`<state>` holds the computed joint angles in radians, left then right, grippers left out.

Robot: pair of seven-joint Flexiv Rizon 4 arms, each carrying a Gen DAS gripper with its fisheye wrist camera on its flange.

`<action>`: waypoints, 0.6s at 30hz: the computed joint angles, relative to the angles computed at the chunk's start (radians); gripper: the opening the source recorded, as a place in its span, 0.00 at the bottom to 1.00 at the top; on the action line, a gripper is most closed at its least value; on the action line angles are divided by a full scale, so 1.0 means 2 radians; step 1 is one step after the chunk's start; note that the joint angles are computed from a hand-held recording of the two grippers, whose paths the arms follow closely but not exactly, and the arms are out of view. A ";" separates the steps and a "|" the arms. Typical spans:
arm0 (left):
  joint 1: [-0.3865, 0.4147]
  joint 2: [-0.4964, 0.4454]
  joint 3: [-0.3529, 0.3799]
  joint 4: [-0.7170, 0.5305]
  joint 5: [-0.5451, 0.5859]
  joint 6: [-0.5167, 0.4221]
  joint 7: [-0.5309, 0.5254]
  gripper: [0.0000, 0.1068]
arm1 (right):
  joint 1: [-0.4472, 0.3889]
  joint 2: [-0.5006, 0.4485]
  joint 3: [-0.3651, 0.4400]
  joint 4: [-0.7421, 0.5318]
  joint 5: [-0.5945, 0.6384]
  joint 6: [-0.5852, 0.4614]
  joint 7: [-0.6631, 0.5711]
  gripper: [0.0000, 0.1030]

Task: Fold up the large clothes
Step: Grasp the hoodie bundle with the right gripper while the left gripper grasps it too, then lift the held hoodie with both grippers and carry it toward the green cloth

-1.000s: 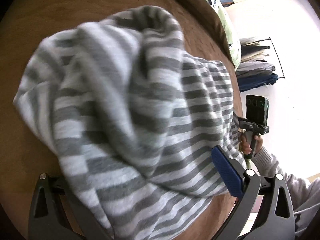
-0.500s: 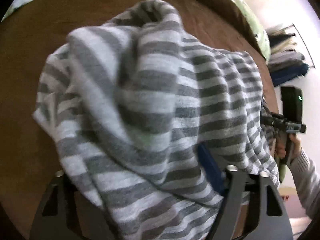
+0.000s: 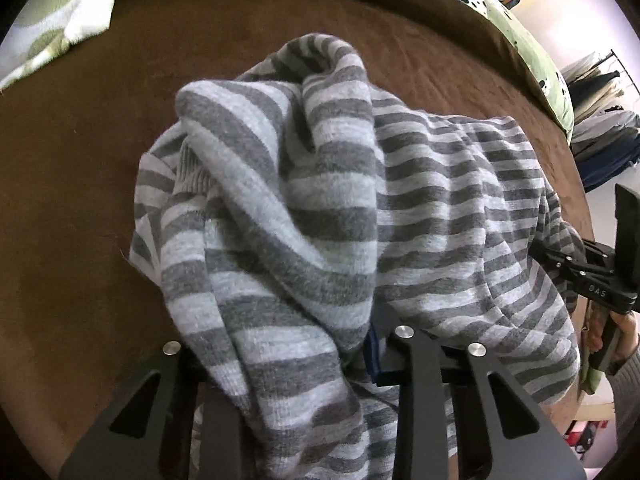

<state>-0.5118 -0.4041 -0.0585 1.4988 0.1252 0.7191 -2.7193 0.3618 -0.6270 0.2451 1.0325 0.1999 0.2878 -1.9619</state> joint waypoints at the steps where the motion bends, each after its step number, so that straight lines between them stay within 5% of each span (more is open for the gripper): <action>1: -0.002 0.002 0.002 -0.001 0.006 -0.006 -0.001 0.29 | 0.002 0.002 0.000 0.000 -0.002 0.001 -0.002 0.25; 7: -0.013 -0.019 0.002 -0.064 0.032 -0.087 0.022 0.29 | 0.008 0.003 -0.003 -0.001 -0.005 -0.004 0.013 0.24; 18: -0.011 -0.025 0.005 -0.070 0.023 -0.085 0.005 0.28 | 0.004 0.008 -0.001 0.023 -0.007 0.034 0.029 0.22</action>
